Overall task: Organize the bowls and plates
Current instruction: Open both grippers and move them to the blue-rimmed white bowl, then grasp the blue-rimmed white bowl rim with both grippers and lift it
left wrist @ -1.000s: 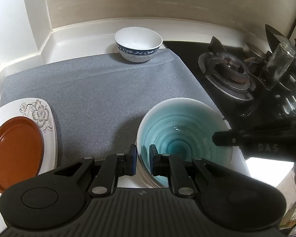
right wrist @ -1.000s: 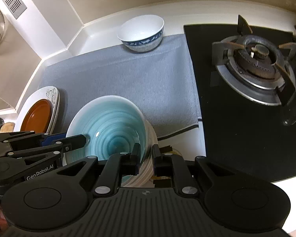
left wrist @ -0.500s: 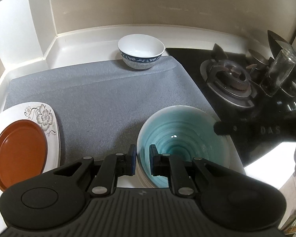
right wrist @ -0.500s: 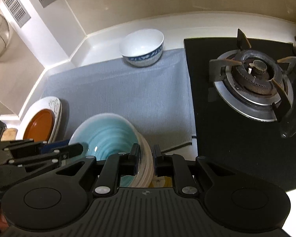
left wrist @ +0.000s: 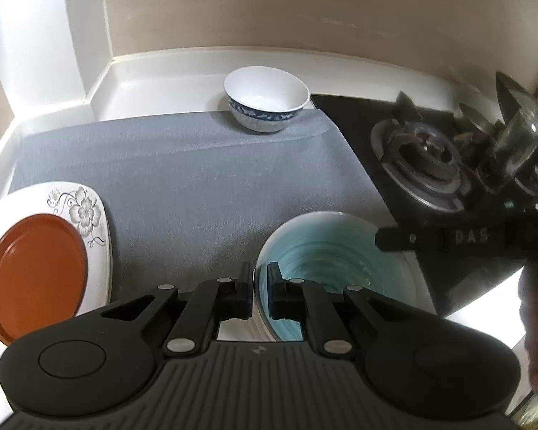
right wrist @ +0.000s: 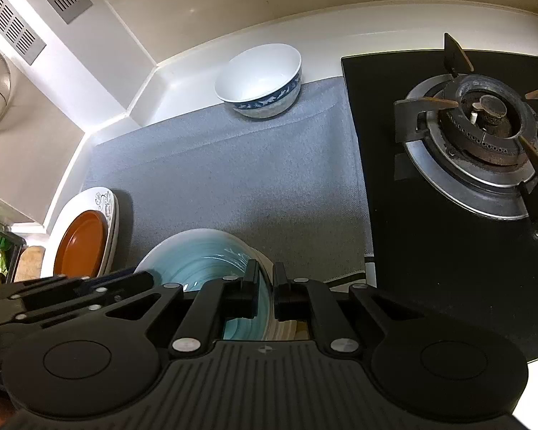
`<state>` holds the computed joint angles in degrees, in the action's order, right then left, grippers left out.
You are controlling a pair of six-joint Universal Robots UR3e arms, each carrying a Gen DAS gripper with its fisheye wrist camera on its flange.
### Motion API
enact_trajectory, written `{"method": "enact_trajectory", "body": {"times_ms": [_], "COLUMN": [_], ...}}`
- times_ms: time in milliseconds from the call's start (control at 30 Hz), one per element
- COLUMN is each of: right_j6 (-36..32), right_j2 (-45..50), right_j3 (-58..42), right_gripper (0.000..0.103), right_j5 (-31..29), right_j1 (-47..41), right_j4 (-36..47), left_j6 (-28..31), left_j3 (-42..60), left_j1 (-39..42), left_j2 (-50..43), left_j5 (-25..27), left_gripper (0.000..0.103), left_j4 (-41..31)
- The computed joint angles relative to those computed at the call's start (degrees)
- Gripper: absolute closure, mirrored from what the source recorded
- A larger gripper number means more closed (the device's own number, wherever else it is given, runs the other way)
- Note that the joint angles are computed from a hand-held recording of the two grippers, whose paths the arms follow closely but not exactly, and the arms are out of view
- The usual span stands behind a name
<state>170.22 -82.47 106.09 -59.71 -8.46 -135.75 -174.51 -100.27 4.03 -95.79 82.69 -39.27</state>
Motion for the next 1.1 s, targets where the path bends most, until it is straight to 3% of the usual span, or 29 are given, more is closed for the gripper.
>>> {"method": "enact_trajectory", "body": {"times_ms": [200,600,967,1100], "right_j6": [-3.16,-2.92,-1.74,-1.79], "right_j2": [-3.9,-2.93,-5.49,-8.25], "right_j3": [5.18,4.11,4.19,5.31], "right_gripper": [0.095,0.094,0.09,0.08], "right_j5": [1.71,1.76,-0.06,-1.13], "right_j1": [-1.23,-1.74,-1.32,-1.47], "right_j4": [-4.14,0.55,0.85,-0.71], "left_j6": [-0.17,-0.38,-0.44,-2.56], "left_j3": [-3.59,-4.71,-2.91,2.4], "left_j1": [-0.02,0.86,7.49,9.61], "left_j2": [1.64,2.59,4.26,-0.86], "left_j5": [0.05,-1.25,-10.54,-13.58], "left_gripper": [0.095,0.094,0.091,0.086], "left_j4": [1.81,1.32,3.18,4.37]}}
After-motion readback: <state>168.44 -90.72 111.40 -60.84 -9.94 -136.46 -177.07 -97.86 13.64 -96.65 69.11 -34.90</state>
